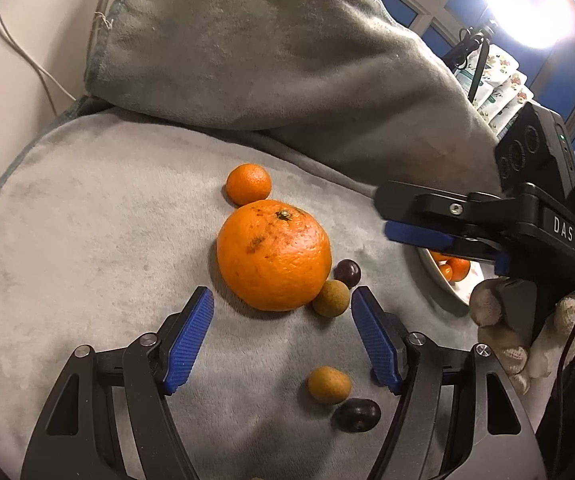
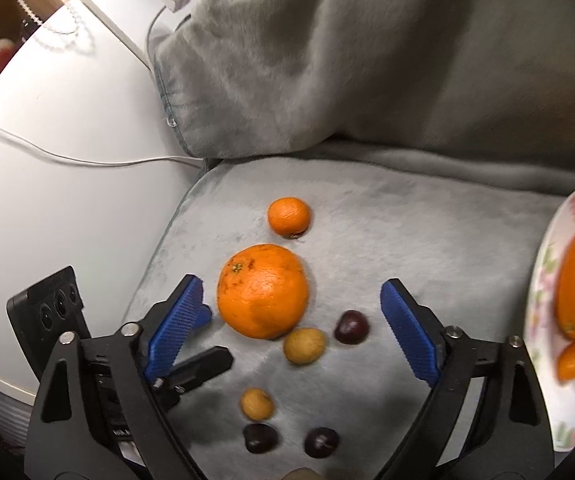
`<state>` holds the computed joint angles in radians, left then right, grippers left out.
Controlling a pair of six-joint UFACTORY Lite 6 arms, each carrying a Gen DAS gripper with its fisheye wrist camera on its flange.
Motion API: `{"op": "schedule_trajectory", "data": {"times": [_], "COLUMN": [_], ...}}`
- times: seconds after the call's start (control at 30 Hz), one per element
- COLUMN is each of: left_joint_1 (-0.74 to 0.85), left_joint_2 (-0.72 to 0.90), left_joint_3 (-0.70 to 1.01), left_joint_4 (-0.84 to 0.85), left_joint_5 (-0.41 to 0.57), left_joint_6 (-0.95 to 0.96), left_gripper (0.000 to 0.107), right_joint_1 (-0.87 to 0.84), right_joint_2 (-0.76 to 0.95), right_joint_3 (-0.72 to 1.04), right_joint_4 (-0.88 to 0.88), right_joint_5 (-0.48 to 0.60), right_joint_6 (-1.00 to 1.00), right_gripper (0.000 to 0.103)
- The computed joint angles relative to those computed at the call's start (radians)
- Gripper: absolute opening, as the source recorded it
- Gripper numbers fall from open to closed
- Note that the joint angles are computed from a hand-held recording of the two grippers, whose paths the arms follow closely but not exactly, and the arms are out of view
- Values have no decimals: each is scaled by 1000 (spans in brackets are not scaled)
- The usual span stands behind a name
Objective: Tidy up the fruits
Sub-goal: 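Close the right gripper on the big mandarin and lift it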
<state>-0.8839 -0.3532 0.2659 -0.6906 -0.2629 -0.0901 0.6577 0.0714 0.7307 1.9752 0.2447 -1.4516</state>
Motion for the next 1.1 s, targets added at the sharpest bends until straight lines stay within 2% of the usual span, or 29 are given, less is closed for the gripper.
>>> {"op": "schedule_trajectory", "data": {"times": [0.1,0.2,0.3,0.37,0.57,0.77,0.87,1.1], "left_joint_1": [16,29,39,38,60,88,89,65], "left_joint_2": [25,47,71,78,90,110,120,115], "left_joint_3": [13,20,22,22,21,26,29,25], "left_joint_4": [84,167,276,289,387,481,502,400], "left_joint_5": [4,1,-11,-15,-20,-30,-35,-37], "left_joint_6": [-73,-149,-258,-271,-363,-449,-470,-390], "left_gripper": [71,71,71,70,69,65,60,57], "right_joint_1": [13,28,31,33,25,11,3,17], "right_joint_2": [69,117,159,176,204,247,256,248], "right_joint_3": [34,63,101,120,152,174,173,169], "right_joint_4": [52,77,39,5,-94,-109,-89,-69], "right_joint_5": [29,43,52,52,69,109,147,122], "right_joint_6": [-41,-66,-22,12,108,129,116,88], "right_gripper": [92,83,81,77,73,65,62,61]}}
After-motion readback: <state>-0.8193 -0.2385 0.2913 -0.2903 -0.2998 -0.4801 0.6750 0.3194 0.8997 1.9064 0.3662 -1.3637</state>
